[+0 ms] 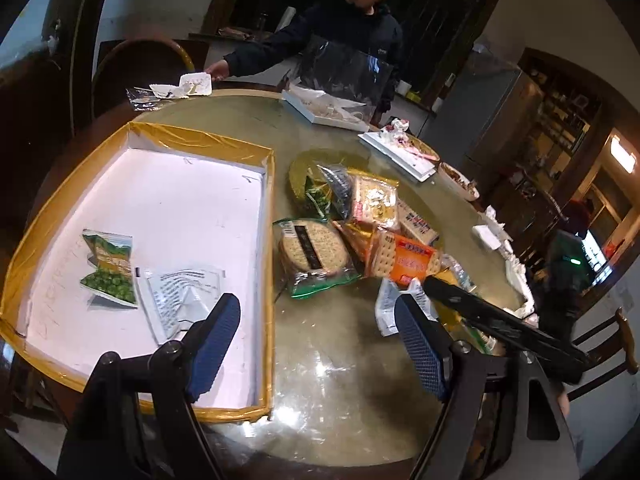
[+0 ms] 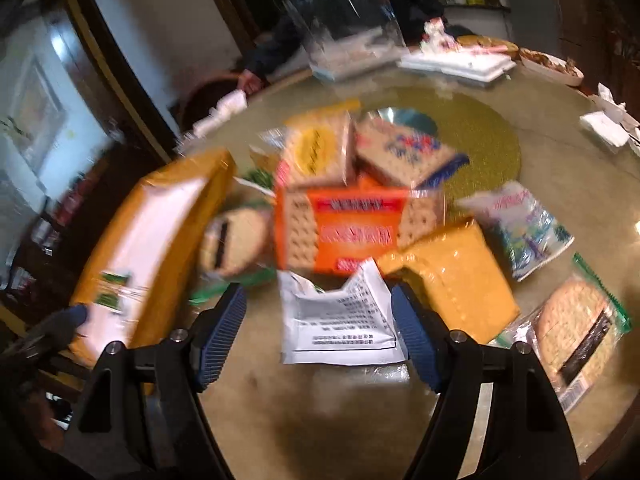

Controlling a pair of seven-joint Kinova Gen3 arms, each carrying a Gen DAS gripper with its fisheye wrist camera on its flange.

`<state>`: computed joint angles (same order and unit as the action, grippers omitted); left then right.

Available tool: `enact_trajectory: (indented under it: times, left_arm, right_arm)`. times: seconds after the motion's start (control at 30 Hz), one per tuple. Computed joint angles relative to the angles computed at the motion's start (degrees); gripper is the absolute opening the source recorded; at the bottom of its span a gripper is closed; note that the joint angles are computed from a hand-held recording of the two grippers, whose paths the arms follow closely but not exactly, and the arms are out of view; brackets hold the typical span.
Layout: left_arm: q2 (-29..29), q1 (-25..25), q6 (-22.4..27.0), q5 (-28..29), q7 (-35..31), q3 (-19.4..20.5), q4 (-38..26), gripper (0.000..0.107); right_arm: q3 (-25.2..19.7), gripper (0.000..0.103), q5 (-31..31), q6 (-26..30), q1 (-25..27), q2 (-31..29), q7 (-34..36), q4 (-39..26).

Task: Organize snacks
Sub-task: 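Withdraw both tools from the tray back toward the snack pile, then grasp the yellow cake pack with the right tool while the left tool grasps a white sachet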

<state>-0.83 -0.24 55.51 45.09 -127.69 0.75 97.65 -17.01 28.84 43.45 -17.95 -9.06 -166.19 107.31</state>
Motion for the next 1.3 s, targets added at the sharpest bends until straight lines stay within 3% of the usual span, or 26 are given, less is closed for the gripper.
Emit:
enact_trajectory:
  times: [0.1, 0.2, 0.33, 0.4, 0.43, 0.53, 0.67, 0.73, 0.8, 0.93, 1.0, 1.03, 1.2, 1.3]
  left_arm:
    - [1.4, 1.1, 2.3, -0.8, 0.2, 1.3, -1.8, 0.080]
    - [2.8, 2.5, 3.8, -0.6, -1.7, 2.9, -3.3, 0.080]
    - [6.3, 5.8, 3.1, -5.7, 3.2, 5.5, -5.8, 0.080]
    - [8.2, 7.2, 2.8, -8.7, 5.7, 6.5, -7.3, 0.080]
    - [9.2, 8.0, 2.4, -10.4, 7.0, 6.9, -8.1, 0.079]
    - [11.6, 10.0, 2.7, -15.0, 11.0, 8.0, -10.9, 0.079]
    - [15.2, 11.6, 3.1, -17.2, 14.2, 9.4, -14.3, 0.077]
    - [16.5, 12.6, 2.2, -18.5, 14.7, 9.9, -15.2, 0.070]
    - [18.1, 13.6, 2.6, -19.7, 16.6, 10.4, -16.5, 0.054]
    - [17.6, 13.0, 2.6, -19.1, 15.7, 11.8, -15.4, 0.040]
    - [15.7, 14.0, 0.0, -20.0, 15.7, 10.9, -12.8, 0.016]
    - [14.9, 13.7, -0.5, -19.7, 15.1, 11.0, -11.8, 0.010]
    - [12.3, 9.9, 0.5, -13.5, 10.5, 10.4, -7.7, 0.001]
    - [11.1, 6.4, 4.6, -8.4, 7.8, 9.0, -6.5, 0.000]
  right_arm:
    - [-0.7, 0.075, 1.7, 0.9, 1.4, -3.9, -0.3, 1.7]
    - [-0.1, 0.075, -0.4, 3.7, 4.3, -5.1, 3.3, 1.4]
    - [6.6, 0.075, -6.5, 1.6, 4.0, -2.7, 12.3, 1.4]
    - [6.3, 0.075, -7.4, 1.2, 3.9, -1.2, 14.4, 1.5]
    - [4.6, 0.074, -7.2, 1.9, 5.1, -0.6, 14.0, 1.3]
    - [3.5, 0.055, -6.6, 2.1, 5.2, 0.0, 11.6, 2.2]
    - [3.8, 0.051, -8.4, 0.0, 5.6, -2.9, 8.3, 5.7]
    - [2.4, 0.050, -7.7, -0.1, 6.1, -3.7, 6.4, 6.5]
    - [1.5, 0.050, -7.6, -1.1, 6.6, -4.5, 4.5, 7.7]
    - [0.7, 0.049, -8.0, -3.0, 7.5, -6.0, 3.0, 9.4]
    - [0.0, 0.048, -7.6, -2.5, 7.9, -6.0, 2.8, 9.3]
    - [-0.2, 0.047, -7.5, -2.6, 8.1, -6.0, 2.5, 9.4]
    - [-1.8, 0.046, -6.2, -1.9, 8.6, -6.2, -0.3, 9.3]
    - [-2.7, 0.046, -5.6, -2.9, 8.1, -6.7, -1.5, 9.9]
